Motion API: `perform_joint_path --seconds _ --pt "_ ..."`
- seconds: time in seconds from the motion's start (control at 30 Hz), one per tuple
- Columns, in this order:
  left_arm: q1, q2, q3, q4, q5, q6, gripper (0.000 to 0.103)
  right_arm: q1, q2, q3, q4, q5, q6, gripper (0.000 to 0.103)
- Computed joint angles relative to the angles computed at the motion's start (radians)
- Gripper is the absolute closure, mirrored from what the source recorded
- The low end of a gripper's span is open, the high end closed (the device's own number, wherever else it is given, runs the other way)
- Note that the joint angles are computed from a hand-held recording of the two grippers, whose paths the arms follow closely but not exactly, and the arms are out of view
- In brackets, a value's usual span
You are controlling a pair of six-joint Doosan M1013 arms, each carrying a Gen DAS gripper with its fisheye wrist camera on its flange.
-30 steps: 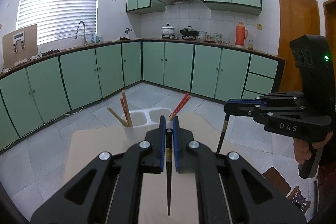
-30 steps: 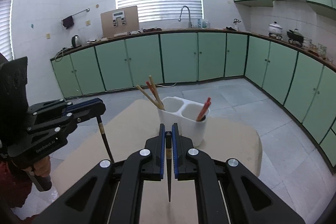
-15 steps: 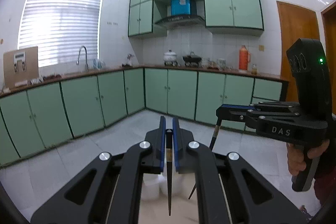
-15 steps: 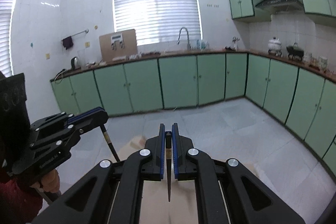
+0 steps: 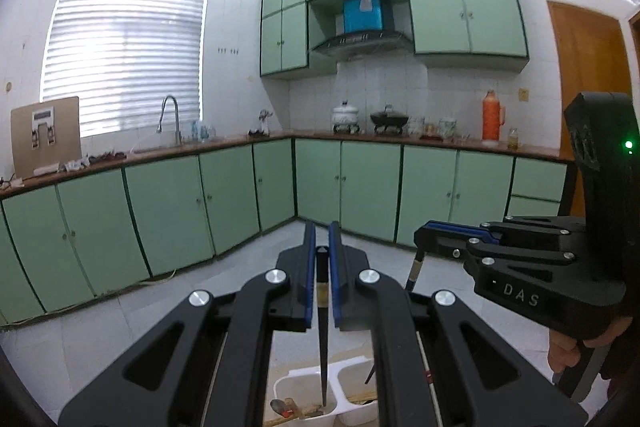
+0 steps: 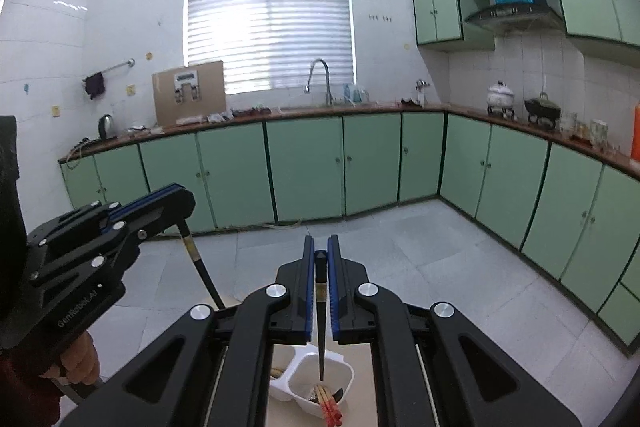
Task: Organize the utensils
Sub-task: 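Lift both black chopsticks upright and lower them into the holder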
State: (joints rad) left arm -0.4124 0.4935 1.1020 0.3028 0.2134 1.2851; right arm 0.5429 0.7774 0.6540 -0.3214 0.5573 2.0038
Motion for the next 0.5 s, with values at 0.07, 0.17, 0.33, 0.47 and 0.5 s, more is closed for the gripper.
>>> perform_joint_path --seconds 0.07,0.17,0.33,0.47,0.5 --pt "0.005 0.020 -0.011 -0.012 0.022 0.011 0.097 -0.005 0.017 -0.007 0.025 0.011 0.000 0.097" --pt "0.014 0.046 -0.029 -0.065 0.064 0.059 0.097 -0.011 0.022 0.010 0.051 0.002 0.003 0.097" --pt "0.027 0.074 -0.051 -0.141 0.131 0.132 0.097 -0.018 0.032 0.023 0.106 0.024 -0.026 0.097" --pt "0.036 0.073 -0.038 -0.144 0.142 0.118 0.093 -0.022 0.025 0.045 0.152 0.038 -0.057 0.096" --pt "0.039 0.069 -0.030 -0.127 0.138 0.097 0.090 -0.023 0.018 0.059 0.150 0.031 -0.046 0.096"
